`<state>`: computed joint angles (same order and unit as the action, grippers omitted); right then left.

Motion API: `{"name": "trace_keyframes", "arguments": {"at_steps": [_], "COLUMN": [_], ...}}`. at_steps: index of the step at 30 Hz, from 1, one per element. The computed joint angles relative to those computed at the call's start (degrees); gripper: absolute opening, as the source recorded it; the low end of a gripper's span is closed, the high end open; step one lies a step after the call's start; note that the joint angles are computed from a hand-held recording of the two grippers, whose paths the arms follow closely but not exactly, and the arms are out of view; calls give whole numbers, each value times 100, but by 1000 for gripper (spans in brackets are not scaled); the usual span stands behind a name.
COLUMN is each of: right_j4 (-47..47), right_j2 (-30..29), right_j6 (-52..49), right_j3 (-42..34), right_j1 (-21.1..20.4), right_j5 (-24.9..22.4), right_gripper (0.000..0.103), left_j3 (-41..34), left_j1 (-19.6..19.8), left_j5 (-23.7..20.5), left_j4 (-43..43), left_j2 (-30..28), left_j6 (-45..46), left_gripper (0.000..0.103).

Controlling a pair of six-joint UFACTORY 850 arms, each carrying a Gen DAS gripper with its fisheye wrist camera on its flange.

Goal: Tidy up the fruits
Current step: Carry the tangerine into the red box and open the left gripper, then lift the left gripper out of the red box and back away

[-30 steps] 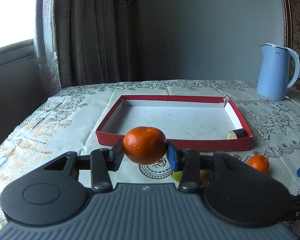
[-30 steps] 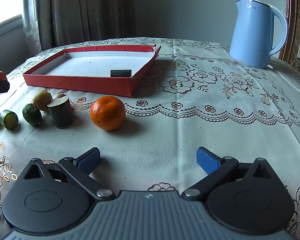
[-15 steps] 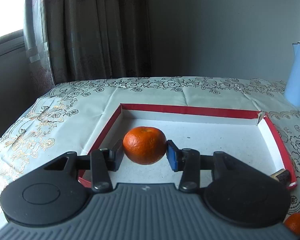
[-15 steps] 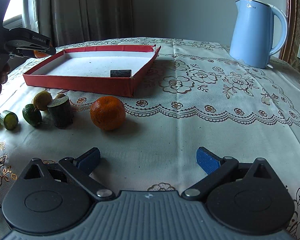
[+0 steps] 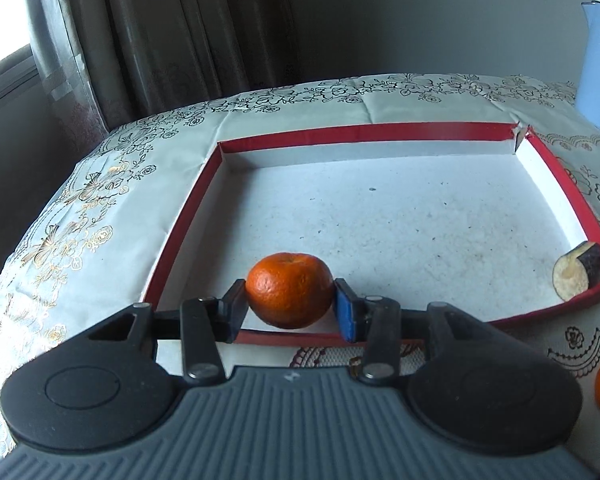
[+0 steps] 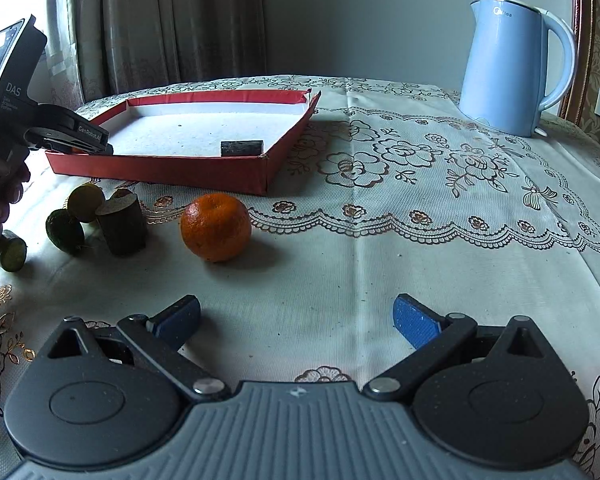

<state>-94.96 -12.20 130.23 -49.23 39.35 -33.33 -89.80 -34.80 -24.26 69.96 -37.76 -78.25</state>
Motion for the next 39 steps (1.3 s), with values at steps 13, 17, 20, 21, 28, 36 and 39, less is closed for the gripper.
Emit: {"name": "trace_keyframes", "arguments": {"at_steps": [13, 17, 20, 21, 28, 36, 39], "right_j4": [-82, -91, -74, -68, -426, -1308, -1477], "right_j2": [-1, -5, -11, 0, 94, 228, 237], "right_j6": [101, 109, 88, 82, 488, 1192, 1230], "right_j3": [7, 3, -4, 7, 133, 361, 392], "right_j1": [-12, -15, -12, -10, -41, 84, 139], "right_j5": [27, 32, 26, 25, 83, -224, -348], "right_gripper": [103, 103, 103, 103, 103, 103, 103], "left_j3": [674, 792, 1118, 1300, 2965, 4180, 4396], "left_j1": [-396, -441, -477, -481, -543, -667, -693], "left_j5": [-630, -621, -618, -624, -1186, -1743, -1870], "left_j4": [2175, 2367, 2705, 2912, 4715, 5043, 5066], "left_j2": [384, 512, 766, 900, 2056, 2749, 2810], "left_j6": [-1932, -2222, -2774, -3096, -5681, -6553, -6669], "left_gripper": [103, 103, 103, 103, 103, 103, 103]}}
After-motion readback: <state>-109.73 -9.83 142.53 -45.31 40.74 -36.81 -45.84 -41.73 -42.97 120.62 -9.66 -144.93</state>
